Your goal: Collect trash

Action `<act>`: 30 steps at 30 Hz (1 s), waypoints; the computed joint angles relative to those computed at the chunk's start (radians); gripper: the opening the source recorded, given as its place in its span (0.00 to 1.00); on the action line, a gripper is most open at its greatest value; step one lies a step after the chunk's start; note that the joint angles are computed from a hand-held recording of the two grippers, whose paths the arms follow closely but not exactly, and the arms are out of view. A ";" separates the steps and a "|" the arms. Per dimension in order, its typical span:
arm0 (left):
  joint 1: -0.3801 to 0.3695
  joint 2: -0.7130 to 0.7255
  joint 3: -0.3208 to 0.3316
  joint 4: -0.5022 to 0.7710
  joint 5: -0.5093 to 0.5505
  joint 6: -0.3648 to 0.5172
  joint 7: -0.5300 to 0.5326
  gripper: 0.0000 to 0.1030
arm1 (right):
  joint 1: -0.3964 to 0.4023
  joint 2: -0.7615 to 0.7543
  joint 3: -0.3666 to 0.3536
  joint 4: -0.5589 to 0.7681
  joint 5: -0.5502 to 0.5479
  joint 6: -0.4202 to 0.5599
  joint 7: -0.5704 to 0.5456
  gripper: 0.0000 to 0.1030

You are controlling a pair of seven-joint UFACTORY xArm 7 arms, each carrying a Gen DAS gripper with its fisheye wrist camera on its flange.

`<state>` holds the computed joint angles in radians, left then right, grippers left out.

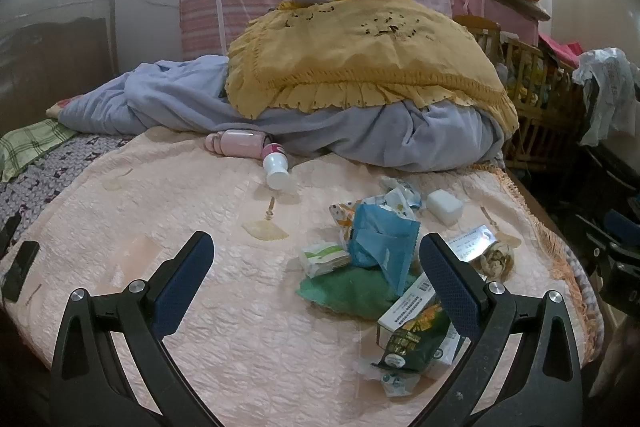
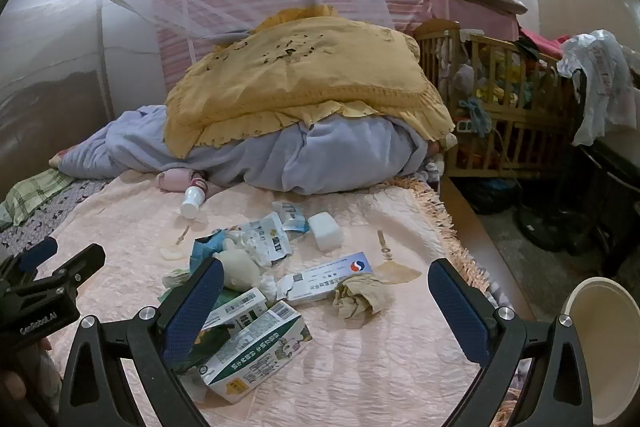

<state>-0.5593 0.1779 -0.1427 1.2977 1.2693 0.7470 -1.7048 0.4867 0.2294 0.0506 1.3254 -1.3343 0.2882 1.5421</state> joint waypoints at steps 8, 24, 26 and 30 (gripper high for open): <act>0.000 0.000 0.001 0.000 0.004 -0.003 -0.009 0.99 | 0.003 0.002 0.002 0.009 -0.013 -0.002 0.001 0.98; 0.017 -0.012 0.001 -0.011 -0.014 -0.019 0.009 0.99 | 0.016 0.011 -0.003 0.017 0.005 -0.006 -0.027 0.98; 0.018 -0.011 0.001 -0.014 -0.014 -0.020 0.009 0.99 | 0.017 0.013 -0.003 0.018 0.004 -0.003 -0.030 0.98; 0.016 -0.008 0.001 -0.018 -0.012 -0.013 0.003 0.99 | 0.014 0.009 -0.005 0.011 0.014 -0.014 -0.037 0.98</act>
<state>-0.5431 0.1702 -0.1415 1.2796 1.2574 0.7339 -1.7023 0.5010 0.2385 0.0460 1.3361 -1.3208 0.2746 1.5052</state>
